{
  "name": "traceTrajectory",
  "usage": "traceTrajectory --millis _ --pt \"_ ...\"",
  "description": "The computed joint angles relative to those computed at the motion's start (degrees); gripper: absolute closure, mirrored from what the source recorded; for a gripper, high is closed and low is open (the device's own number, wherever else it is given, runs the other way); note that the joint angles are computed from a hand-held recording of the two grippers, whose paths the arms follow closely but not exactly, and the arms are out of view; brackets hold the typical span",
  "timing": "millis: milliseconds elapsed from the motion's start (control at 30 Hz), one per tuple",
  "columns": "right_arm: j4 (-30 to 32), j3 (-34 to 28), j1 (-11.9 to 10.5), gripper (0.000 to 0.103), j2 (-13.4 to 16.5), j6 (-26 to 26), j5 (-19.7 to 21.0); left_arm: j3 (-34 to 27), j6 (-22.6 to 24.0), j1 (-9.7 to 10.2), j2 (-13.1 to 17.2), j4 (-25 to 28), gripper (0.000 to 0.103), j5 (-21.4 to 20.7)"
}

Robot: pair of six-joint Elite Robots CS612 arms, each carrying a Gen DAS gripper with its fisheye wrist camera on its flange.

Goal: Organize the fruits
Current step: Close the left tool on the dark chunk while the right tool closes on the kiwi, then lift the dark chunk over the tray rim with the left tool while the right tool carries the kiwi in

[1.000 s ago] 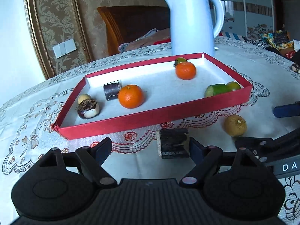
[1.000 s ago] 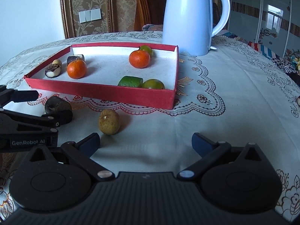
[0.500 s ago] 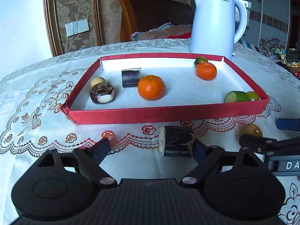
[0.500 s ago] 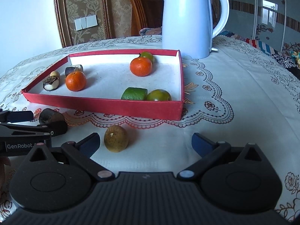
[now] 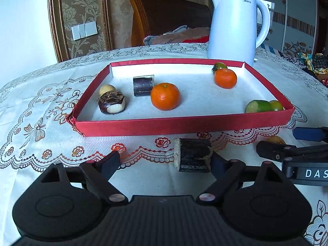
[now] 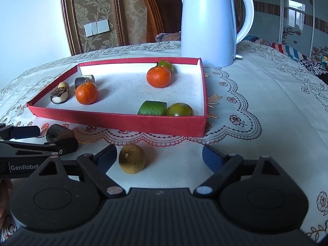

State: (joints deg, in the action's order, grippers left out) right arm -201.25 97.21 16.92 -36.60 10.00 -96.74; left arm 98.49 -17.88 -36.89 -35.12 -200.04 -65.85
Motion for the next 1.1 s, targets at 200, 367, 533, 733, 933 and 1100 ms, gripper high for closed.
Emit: traceTrajectory --millis 200,367,533,733,933,1100 --pt "-0.5 -0.1 0.2 0.027 0.1 -1.3 -0.2 0.0 -0.1 0.04 0.0 0.0 0.013 -0.1" --pt "-1.3 0.0 0.3 0.036 0.2 -2.2 0.3 0.0 0.0 0.07 0.1 -0.1 0.013 -0.2" --pt "-1.5 -0.1 0.4 0.052 0.3 -4.9 1.5 0.0 0.6 -0.06 0.1 -0.7 0.016 0.0" --pt "-1.9 0.0 0.4 0.066 0.3 -6.3 3.1 0.4 2.5 -0.28 0.1 -2.1 0.03 -0.5" --pt "-2.1 0.0 0.3 0.072 0.3 -6.6 3.7 0.7 5.4 -0.38 0.3 -3.9 0.053 -2.2" --pt "-2.6 0.1 0.2 0.077 0.4 -6.1 4.3 0.7 5.9 -0.27 0.4 -4.9 0.069 -3.1"
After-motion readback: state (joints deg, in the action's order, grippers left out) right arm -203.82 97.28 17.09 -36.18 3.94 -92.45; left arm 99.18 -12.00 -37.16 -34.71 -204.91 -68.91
